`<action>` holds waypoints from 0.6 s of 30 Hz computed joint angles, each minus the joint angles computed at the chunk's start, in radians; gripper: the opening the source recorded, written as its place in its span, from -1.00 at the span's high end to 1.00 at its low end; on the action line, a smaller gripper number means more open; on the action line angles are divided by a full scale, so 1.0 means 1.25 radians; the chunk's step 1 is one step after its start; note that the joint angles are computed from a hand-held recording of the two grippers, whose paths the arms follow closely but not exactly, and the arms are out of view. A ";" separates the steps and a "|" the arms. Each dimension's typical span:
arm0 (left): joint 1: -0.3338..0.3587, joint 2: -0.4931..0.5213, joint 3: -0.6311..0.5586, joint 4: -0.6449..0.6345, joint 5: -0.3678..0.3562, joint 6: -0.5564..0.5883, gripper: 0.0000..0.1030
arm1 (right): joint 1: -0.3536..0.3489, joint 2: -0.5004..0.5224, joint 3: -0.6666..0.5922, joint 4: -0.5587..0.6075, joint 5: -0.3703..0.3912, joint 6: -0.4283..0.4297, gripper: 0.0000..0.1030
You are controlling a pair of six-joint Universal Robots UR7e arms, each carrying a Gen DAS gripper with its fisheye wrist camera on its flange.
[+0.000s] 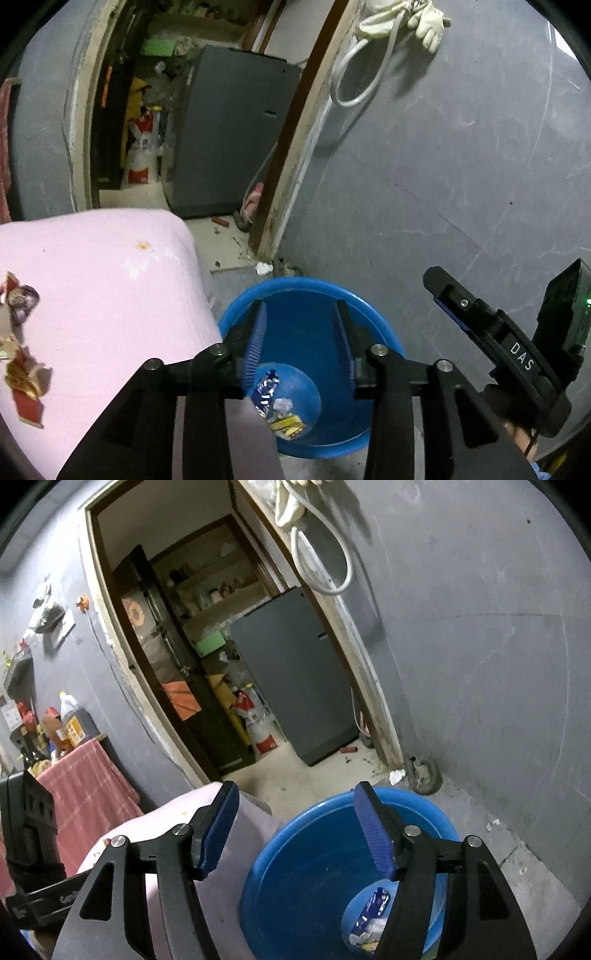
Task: Collect trash
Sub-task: 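Carry the foil and snack bag over the blue basin and release both, then return both open tools over the remaining scraps on the table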
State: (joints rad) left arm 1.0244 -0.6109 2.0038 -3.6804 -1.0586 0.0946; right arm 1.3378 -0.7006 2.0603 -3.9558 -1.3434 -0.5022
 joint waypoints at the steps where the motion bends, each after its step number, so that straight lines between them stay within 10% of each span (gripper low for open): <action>1: -0.003 -0.002 0.007 -0.022 0.008 0.007 0.18 | 0.005 0.005 -0.001 -0.010 -0.001 -0.004 -0.35; 8: -0.029 -0.014 0.058 -0.231 0.057 0.119 -0.61 | 0.027 0.031 0.013 -0.132 0.038 -0.085 -0.56; 18: -0.075 -0.058 0.147 -0.485 0.161 0.280 -0.96 | 0.064 0.075 0.012 -0.252 0.121 -0.113 -1.00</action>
State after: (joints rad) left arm 0.9310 -0.6839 2.1873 -4.2872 -0.8575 0.4443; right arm 1.4183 -0.6063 2.0759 -4.2704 -1.1928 -0.6437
